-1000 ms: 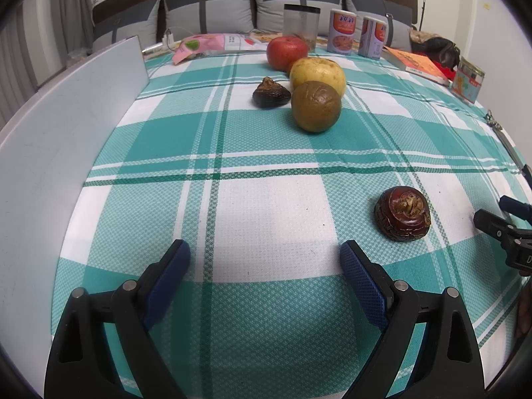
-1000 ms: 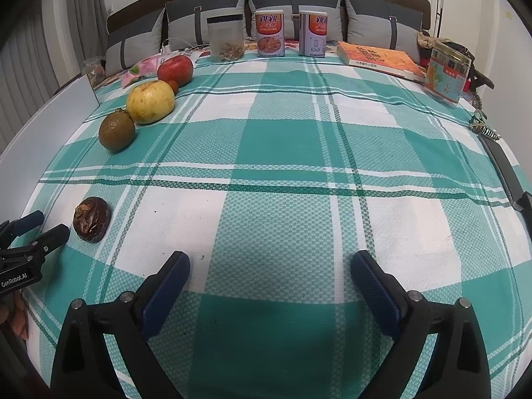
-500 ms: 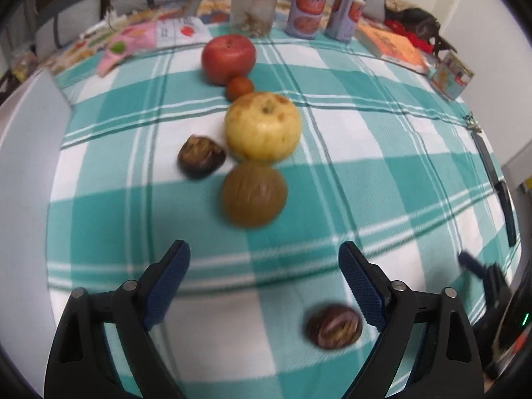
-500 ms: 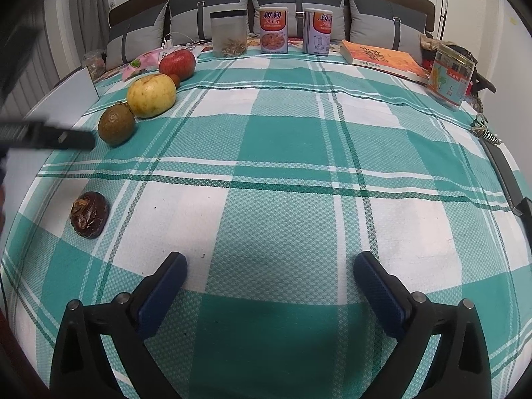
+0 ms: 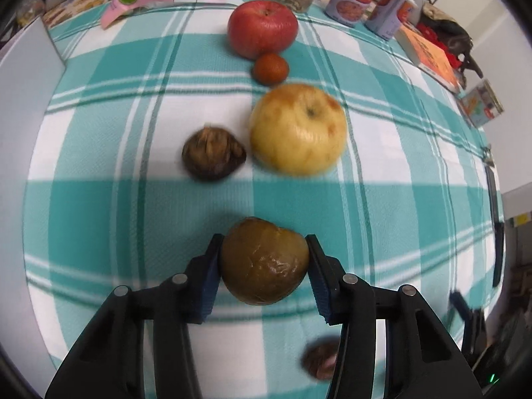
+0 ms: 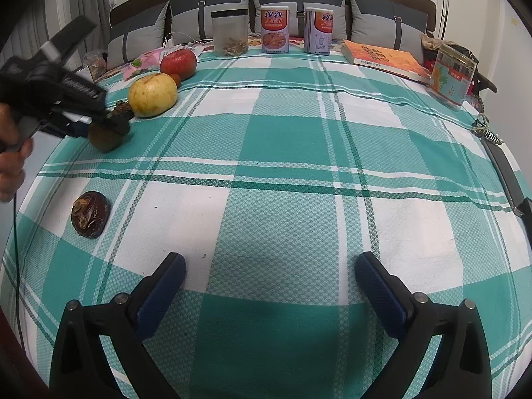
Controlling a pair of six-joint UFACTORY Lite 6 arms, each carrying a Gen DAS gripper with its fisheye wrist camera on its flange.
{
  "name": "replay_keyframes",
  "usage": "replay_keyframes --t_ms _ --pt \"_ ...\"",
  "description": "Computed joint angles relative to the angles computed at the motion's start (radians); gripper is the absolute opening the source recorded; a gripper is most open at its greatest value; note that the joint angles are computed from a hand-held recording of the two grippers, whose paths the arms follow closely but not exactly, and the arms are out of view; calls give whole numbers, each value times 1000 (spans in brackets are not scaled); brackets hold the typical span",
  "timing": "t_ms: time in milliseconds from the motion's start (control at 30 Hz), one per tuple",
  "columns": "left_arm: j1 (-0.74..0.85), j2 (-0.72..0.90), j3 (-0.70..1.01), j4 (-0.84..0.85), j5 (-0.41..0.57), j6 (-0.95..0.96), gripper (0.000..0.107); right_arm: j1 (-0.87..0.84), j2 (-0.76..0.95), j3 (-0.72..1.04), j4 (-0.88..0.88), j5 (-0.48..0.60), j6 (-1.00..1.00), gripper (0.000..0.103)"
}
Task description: Organize fruits
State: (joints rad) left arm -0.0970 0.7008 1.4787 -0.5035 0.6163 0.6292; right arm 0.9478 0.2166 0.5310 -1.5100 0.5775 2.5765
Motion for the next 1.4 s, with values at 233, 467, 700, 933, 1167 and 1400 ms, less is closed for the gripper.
replay_keyframes --t_ms 233,467,700,933,1167,1400 --pt "191 -403 -587 -364 -110 627 49 -1 10 10 8 0 -12 102" --pt "362 -533 -857 -776 -152 1201 59 -2 14 12 11 0 -16 102" --pt "382 -544 -879 -822 -149 1232 63 -1 14 13 17 0 -23 102" --pt "451 -627 -939 -733 -111 1178 74 -5 1 -3 -28 -13 9 103" --pt "636 -721 -976 -621 18 1178 77 106 -39 52 -256 -50 63 102" --pt "750 -732 -1009 -598 73 1229 77 -19 285 528 214 -253 -633 76"
